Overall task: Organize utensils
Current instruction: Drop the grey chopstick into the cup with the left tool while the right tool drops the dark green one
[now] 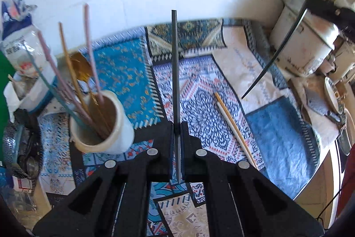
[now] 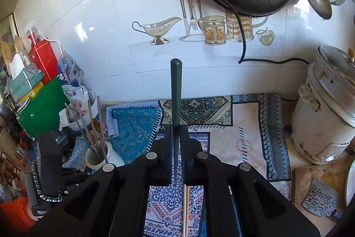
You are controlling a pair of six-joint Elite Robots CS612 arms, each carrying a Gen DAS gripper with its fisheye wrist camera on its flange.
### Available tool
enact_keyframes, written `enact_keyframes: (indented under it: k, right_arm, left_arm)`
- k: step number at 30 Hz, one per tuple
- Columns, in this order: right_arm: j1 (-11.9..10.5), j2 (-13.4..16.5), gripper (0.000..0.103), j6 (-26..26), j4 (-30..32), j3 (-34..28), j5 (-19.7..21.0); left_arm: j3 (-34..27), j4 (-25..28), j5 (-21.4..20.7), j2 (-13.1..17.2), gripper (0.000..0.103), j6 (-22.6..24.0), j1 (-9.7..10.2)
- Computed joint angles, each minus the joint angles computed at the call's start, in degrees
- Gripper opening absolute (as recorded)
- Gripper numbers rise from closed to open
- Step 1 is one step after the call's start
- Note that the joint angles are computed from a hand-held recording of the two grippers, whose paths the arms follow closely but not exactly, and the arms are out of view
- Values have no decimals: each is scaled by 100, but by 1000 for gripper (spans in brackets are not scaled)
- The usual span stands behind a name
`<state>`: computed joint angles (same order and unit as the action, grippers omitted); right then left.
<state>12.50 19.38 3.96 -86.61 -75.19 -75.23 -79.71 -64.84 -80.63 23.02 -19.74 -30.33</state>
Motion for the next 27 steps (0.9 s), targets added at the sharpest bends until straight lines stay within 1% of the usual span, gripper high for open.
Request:
enact_keyframes:
  k: [6,12,17,21,23,27]
  right_arm:
    - [147,-151,6,-117,-247,260,37]
    - [306,-327,6,-202,-589,618,172]
    - [447,-484,6,-231,-902,974,337]
    - [553,-579,6,-277,-1021,1254,465]
    - [609,-616,6,-325,-994,1389,493]
    - [700,-638,6,-415,-754,1588,539]
  left_arm:
    - [-254,-407,231,-58,3,-22,72]
    - [-340,-861,521,-108,3,-1,203]
    - [-365,-1105,698,-150,3,-14,336]
    - [-360,-1180,822,-142,3,-73,430]
    - [-346,-1180,791,-110,3,-153,480]
    - [-295,-1047,662,-31,3,-352,581]
